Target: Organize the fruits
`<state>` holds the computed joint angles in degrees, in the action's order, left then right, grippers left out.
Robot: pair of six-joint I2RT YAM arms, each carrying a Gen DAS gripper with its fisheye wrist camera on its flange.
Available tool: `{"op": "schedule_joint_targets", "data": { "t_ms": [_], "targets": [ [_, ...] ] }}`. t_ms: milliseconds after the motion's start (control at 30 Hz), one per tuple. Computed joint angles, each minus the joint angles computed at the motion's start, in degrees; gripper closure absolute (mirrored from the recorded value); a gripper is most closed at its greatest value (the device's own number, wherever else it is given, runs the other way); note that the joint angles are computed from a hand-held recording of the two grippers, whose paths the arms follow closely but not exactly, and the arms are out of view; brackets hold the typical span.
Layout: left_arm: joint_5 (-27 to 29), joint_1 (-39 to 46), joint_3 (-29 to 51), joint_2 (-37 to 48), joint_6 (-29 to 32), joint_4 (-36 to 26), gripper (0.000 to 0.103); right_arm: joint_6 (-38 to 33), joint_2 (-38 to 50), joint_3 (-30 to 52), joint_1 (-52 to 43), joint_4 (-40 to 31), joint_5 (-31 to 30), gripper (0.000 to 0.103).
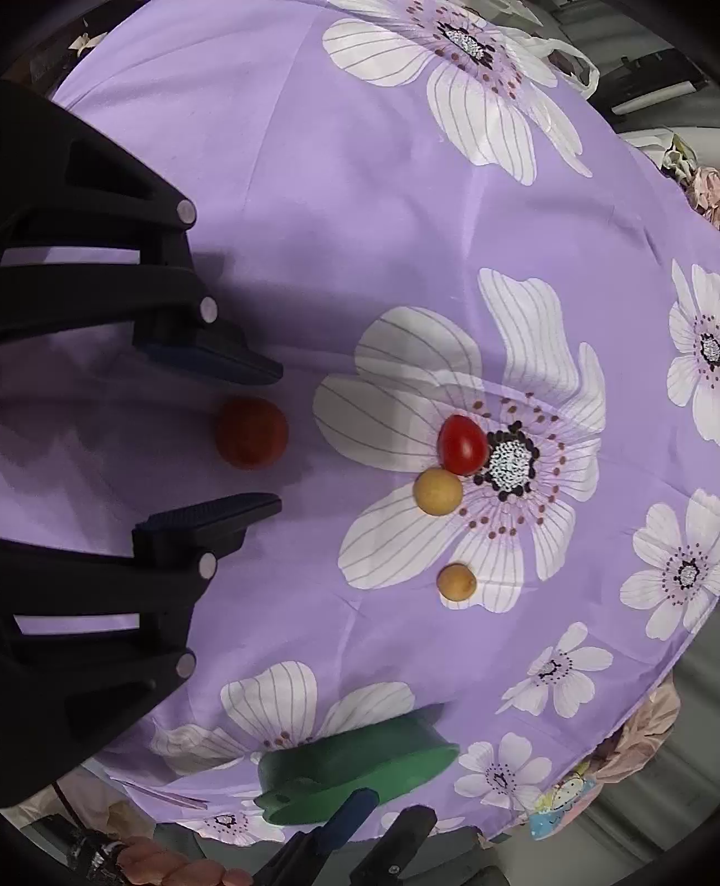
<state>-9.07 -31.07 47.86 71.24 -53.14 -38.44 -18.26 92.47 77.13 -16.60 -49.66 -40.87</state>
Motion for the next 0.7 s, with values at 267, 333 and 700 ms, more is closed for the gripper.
{"op": "schedule_joint_targets", "data": {
  "t_ms": [267, 333, 700],
  "targets": [
    [1.5, 1.7, -2.2, -0.3, 0.3, 2.6, 0.076, -0.1, -0.5, -2.1, 3.1, 1.1, 2.8, 0.035],
    [1.1, 1.7, -2.8, -0.9, 0.0, 3.5, 0.076, 0.6, -0.8, -3.0, 3.9, 2.0, 4.1, 0.035],
    [-3.6, 3.5, -6.9, -12.1, -2.0, 7.3, 0.076, 2.0, -0.5, -5.7, 15.7, 4.0, 11.0, 0.035]
  ]
}}
